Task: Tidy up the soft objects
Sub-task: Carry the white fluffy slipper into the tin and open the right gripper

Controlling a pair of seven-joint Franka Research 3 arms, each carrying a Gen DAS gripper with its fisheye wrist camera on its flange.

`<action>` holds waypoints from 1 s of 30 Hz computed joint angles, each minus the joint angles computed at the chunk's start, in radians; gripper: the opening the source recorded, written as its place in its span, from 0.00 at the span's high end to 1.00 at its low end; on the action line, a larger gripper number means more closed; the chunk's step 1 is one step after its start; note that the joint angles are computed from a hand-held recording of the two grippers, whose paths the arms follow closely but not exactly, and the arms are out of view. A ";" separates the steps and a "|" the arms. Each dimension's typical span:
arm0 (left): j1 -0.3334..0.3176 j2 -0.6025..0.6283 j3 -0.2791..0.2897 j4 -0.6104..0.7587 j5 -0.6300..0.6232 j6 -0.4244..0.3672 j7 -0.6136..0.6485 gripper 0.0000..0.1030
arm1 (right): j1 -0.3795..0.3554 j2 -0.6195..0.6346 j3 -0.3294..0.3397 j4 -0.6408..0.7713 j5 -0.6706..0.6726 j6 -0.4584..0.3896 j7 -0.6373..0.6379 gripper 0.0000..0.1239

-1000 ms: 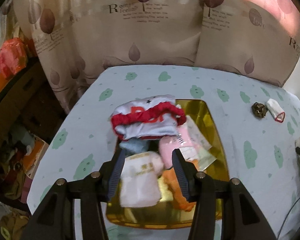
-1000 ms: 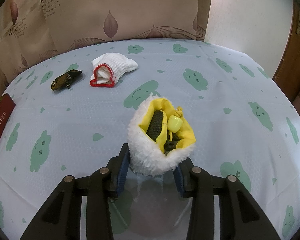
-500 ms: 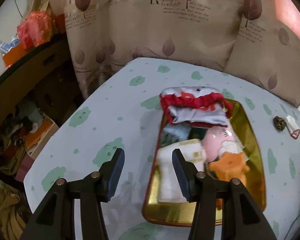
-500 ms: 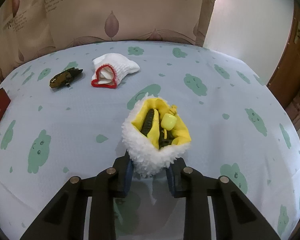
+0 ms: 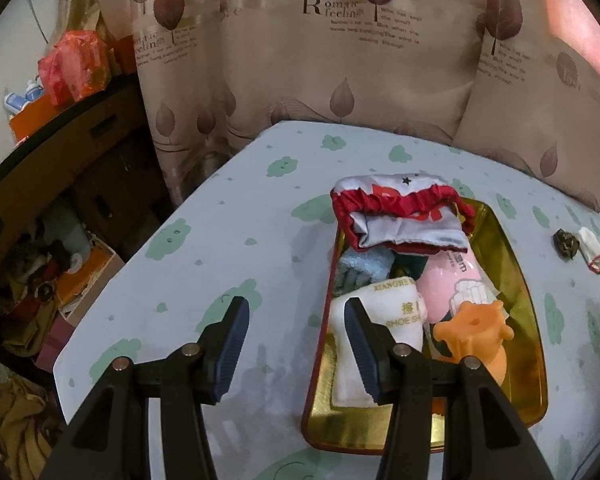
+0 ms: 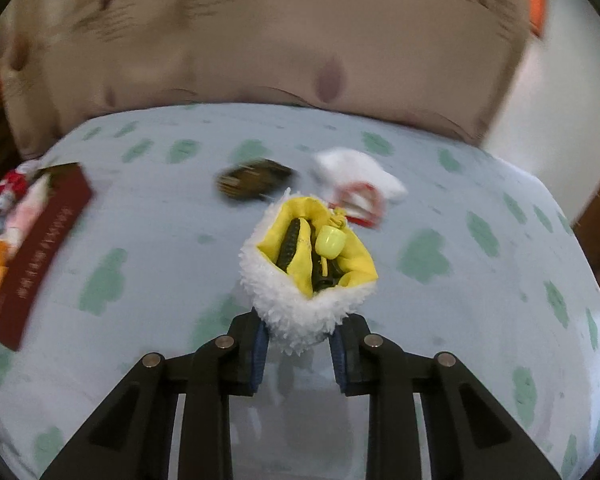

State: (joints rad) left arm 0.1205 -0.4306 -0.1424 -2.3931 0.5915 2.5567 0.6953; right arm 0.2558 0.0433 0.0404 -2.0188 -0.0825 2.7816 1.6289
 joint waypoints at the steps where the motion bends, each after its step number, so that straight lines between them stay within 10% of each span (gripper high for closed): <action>1: -0.001 -0.002 0.003 -0.002 -0.002 0.006 -0.001 0.51 | 0.007 0.004 0.012 0.014 0.027 -0.005 -0.031 0.80; 14: 0.027 -0.017 -0.016 -0.011 0.034 0.035 -0.054 0.50 | 0.153 0.106 0.113 0.227 0.277 -0.106 -0.324 0.80; 30: 0.032 -0.030 -0.007 -0.024 0.024 0.069 -0.071 0.50 | 0.291 0.372 0.053 0.594 0.120 -0.253 -0.131 0.79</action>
State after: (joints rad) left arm 0.1522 -0.4608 -0.1490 -2.4176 0.6159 2.6254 0.6242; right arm 0.5468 0.4149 0.0937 -1.4251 0.0375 2.5284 1.4981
